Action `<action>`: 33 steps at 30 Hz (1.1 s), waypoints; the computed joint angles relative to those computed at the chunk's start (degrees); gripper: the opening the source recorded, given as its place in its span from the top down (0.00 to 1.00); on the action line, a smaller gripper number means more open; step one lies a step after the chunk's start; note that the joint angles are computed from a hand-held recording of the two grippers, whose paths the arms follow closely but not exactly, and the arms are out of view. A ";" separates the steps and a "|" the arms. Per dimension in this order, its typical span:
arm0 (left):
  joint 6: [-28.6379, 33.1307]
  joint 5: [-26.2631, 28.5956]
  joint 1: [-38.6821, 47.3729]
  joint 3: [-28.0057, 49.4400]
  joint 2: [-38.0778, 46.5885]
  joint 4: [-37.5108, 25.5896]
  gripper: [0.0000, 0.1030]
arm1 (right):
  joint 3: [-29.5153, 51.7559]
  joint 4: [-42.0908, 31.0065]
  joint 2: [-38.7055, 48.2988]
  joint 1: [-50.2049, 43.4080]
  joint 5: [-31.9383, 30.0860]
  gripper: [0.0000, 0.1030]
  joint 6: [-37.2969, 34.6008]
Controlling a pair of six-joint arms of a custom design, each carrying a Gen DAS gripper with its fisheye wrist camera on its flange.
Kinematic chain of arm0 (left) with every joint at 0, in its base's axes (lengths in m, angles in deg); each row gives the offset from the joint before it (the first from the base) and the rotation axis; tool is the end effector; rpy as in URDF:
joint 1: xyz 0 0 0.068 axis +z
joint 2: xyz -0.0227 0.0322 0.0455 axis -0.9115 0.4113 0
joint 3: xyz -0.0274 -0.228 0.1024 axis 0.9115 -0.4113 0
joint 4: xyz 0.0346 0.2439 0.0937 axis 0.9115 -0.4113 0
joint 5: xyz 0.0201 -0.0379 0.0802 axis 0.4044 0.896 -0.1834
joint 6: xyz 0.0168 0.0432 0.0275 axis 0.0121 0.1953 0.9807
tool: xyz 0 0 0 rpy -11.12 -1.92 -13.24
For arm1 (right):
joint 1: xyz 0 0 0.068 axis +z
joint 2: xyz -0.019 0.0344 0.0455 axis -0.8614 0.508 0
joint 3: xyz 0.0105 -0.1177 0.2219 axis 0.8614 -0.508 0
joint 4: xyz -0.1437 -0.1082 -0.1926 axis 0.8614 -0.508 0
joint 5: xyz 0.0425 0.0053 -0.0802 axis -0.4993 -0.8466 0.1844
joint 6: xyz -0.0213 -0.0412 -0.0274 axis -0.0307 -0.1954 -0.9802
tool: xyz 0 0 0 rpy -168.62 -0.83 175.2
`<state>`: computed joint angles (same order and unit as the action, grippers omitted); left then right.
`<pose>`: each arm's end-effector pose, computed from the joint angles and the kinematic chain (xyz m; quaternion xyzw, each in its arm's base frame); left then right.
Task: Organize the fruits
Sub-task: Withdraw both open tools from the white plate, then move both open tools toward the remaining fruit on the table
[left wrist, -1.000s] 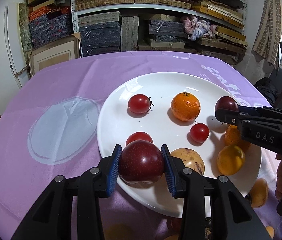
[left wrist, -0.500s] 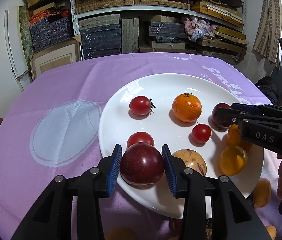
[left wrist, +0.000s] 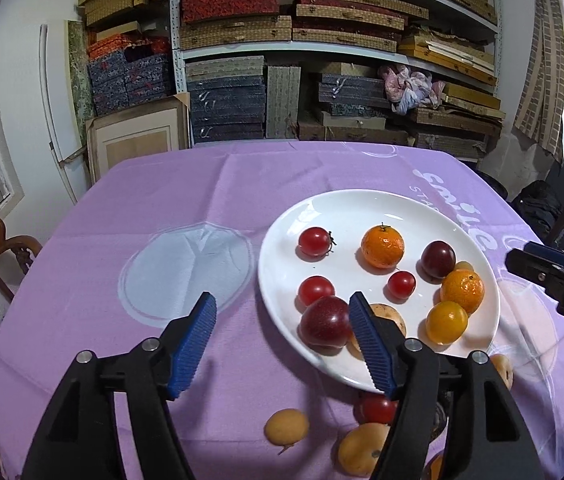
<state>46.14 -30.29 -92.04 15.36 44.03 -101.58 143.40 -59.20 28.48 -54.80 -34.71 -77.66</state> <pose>0.2344 -0.0936 0.2280 -0.1539 0.8926 0.0812 0.4160 0.3575 0.0473 0.2109 -0.2372 0.8647 0.2154 0.3868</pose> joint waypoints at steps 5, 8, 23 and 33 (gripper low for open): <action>-7.23 -4.51 -4.49 -2.54 -8.24 -9.47 0.13 | -10.69 1.62 -10.26 -6.58 -5.30 0.29 0.34; -13.24 -8.48 -9.67 -4.75 -12.01 -15.54 0.07 | -18.24 3.27 -16.46 -10.86 -8.41 0.17 0.31; -33.09 -8.40 -27.81 -8.97 -7.21 -21.31 0.07 | -35.01 4.22 -29.36 -24.54 -18.43 0.04 -4.89; -20.76 -4.84 -19.22 -7.37 0.06 -7.54 0.07 | -34.02 5.20 -26.60 -23.97 -17.17 0.04 -4.38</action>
<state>25.37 -35.13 -111.26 7.99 44.09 -109.12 109.39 -54.00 1.88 -78.77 -51.88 -82.04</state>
